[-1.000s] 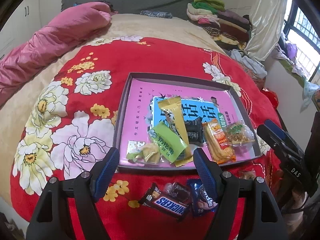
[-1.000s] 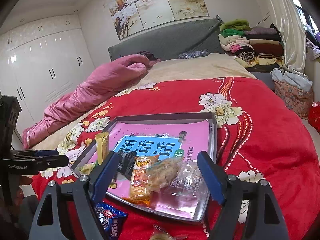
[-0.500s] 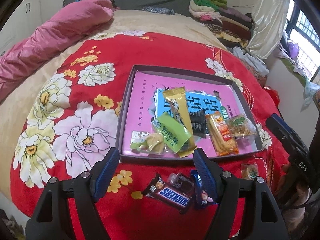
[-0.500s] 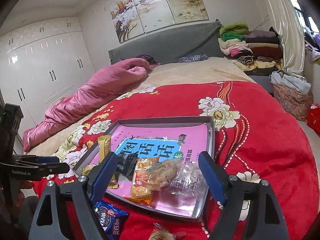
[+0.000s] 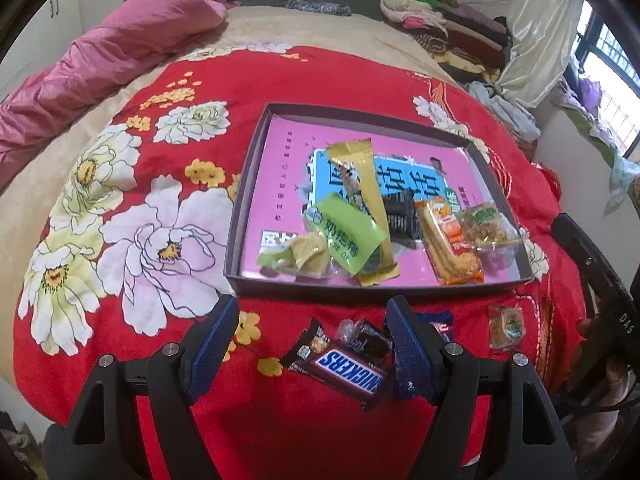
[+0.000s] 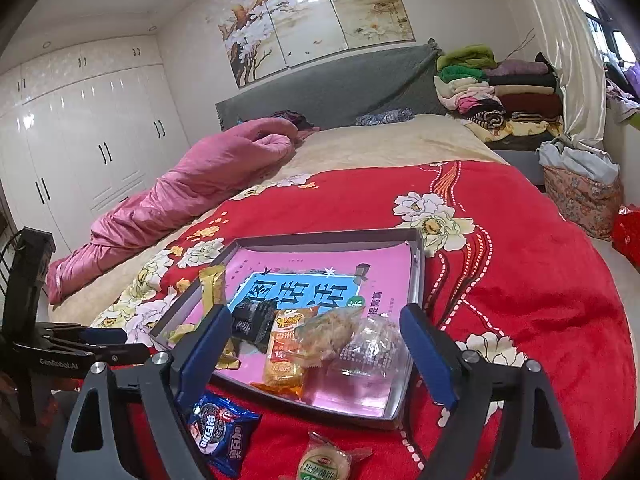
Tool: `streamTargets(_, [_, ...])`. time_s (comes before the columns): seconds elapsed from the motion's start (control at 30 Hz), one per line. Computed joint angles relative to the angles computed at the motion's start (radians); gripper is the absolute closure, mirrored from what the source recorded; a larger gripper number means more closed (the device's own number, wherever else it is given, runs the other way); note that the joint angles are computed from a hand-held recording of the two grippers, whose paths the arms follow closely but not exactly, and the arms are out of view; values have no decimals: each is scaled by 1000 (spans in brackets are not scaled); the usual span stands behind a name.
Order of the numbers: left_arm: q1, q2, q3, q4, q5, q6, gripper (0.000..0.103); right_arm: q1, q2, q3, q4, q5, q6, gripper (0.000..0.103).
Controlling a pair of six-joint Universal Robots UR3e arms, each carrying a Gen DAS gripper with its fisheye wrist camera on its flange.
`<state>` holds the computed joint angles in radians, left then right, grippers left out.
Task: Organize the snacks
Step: 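Pull both open grippers back from the tray toward the loose snacks, then move both grippers down over the Snickers bar and blue biscuit bag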
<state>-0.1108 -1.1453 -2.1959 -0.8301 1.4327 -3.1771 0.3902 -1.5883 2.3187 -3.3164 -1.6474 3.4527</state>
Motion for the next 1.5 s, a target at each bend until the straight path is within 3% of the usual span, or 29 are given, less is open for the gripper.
streamTargets(0.43, [17,28,-40,-52,5,-6,26,56,3,-15,39,-41,10,16])
streamTargets(0.9, [92,8,-124,-99,-141,-65,26,187,62,-103,129,-124,31,16])
streamTargets(1.03, [54,-36,-138,-42,-127,-122,26,207,81,-126,164,-132,34,16])
streamTargets(1.33, [-128,-212,-81,104,47,-245,22,237,114,-172,264,-124,38,16])
streamTargets(1.5, [-102,-218,-99,133,28,-224,21,265,145,-210,344,-138,34,16])
